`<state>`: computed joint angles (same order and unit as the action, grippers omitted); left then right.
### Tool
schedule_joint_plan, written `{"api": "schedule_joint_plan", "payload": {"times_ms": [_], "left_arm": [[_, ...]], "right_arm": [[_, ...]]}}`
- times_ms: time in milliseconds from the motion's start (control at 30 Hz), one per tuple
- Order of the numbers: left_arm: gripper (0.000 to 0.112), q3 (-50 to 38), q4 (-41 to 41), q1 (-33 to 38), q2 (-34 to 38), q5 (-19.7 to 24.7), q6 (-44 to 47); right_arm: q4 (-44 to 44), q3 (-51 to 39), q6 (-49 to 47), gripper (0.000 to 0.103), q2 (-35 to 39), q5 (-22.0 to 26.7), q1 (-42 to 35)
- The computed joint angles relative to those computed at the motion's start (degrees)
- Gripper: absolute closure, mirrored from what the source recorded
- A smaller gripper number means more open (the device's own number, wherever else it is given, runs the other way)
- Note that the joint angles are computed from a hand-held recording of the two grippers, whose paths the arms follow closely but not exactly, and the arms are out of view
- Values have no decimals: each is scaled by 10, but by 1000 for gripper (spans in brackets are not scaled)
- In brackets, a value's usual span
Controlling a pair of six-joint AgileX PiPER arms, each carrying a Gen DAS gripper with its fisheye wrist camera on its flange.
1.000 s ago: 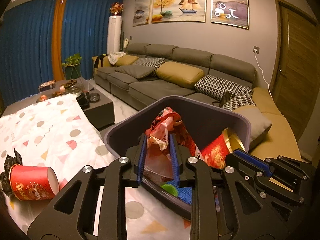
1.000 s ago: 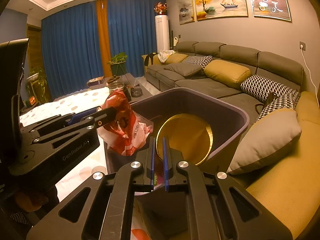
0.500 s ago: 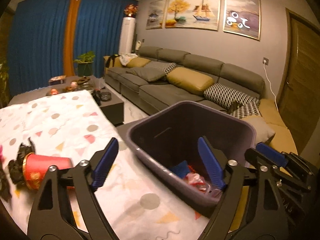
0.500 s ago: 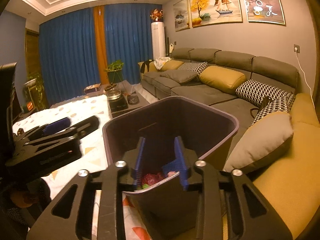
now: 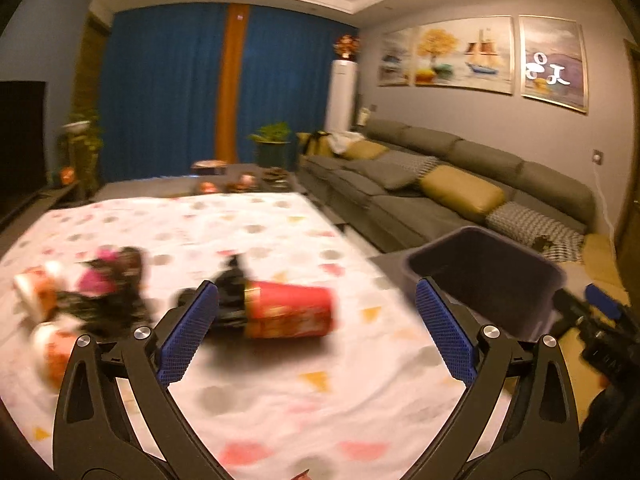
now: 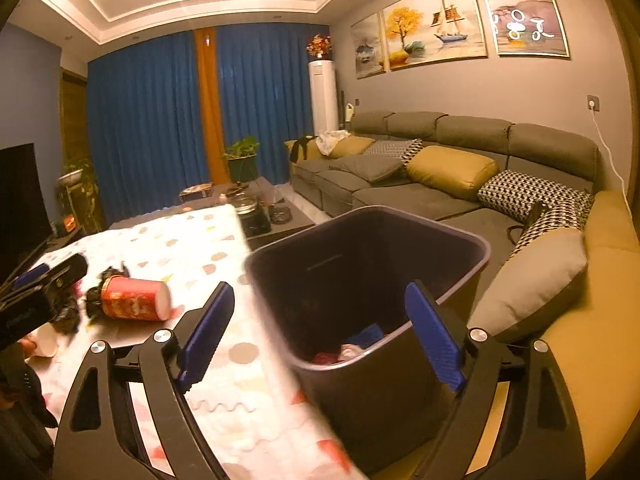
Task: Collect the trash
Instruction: 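Move both open tools back over the table trash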
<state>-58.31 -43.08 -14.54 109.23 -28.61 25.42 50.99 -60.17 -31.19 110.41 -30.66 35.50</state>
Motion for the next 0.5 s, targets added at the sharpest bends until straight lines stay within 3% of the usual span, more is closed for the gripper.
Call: {"api": "schedule_joint_plan", "payload": {"times_ms": [67, 367, 500], "left_arm": [[15, 32, -27, 9, -18, -19, 18], [15, 201, 20, 112, -119, -55, -50], [15, 252, 107, 178, -149, -49, -124]], "right_arm": [[-1, 0, -1, 17, -2, -2, 11], [30, -32, -33, 17, 14, 6, 85], [44, -51, -49, 17, 25, 11, 114]]}}
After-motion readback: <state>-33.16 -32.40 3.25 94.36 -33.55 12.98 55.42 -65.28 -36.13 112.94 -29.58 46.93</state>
